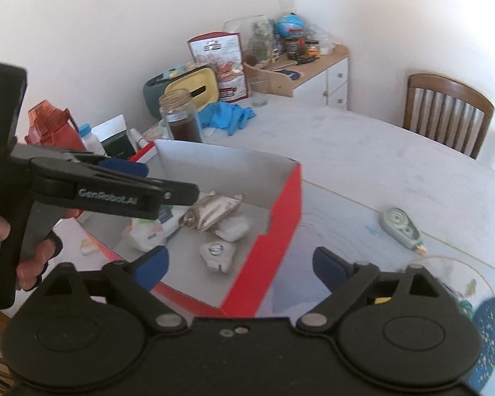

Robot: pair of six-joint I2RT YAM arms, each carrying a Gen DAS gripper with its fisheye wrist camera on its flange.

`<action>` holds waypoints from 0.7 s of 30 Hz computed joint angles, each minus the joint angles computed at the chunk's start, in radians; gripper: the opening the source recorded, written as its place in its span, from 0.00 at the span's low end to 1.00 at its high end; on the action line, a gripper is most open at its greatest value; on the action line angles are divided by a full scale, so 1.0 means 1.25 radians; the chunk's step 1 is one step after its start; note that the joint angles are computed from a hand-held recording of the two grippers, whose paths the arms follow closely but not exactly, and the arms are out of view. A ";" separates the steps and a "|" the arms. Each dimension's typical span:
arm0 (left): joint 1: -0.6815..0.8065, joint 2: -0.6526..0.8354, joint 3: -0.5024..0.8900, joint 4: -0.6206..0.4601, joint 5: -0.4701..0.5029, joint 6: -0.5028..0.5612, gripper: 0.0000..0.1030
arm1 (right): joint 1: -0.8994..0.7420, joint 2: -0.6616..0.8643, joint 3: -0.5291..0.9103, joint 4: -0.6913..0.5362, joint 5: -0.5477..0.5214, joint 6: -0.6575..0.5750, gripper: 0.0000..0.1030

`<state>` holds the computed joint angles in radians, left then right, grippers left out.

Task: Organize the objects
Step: 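Move both tools back toward the remaining items on the table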

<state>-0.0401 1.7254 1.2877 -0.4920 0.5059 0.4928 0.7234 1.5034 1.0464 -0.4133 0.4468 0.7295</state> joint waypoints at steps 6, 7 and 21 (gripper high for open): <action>-0.034 -0.070 -0.073 0.013 -0.002 -0.033 0.83 | 0.010 -0.107 -0.103 -0.022 0.022 0.041 0.98; -0.040 -0.080 -0.084 0.016 -0.001 -0.038 0.83 | 0.011 -0.133 -0.124 -0.032 0.026 0.052 0.98; -0.170 -0.217 -0.253 0.086 -0.004 -0.108 0.96 | 0.011 -0.531 -0.367 -0.307 0.079 0.202 0.98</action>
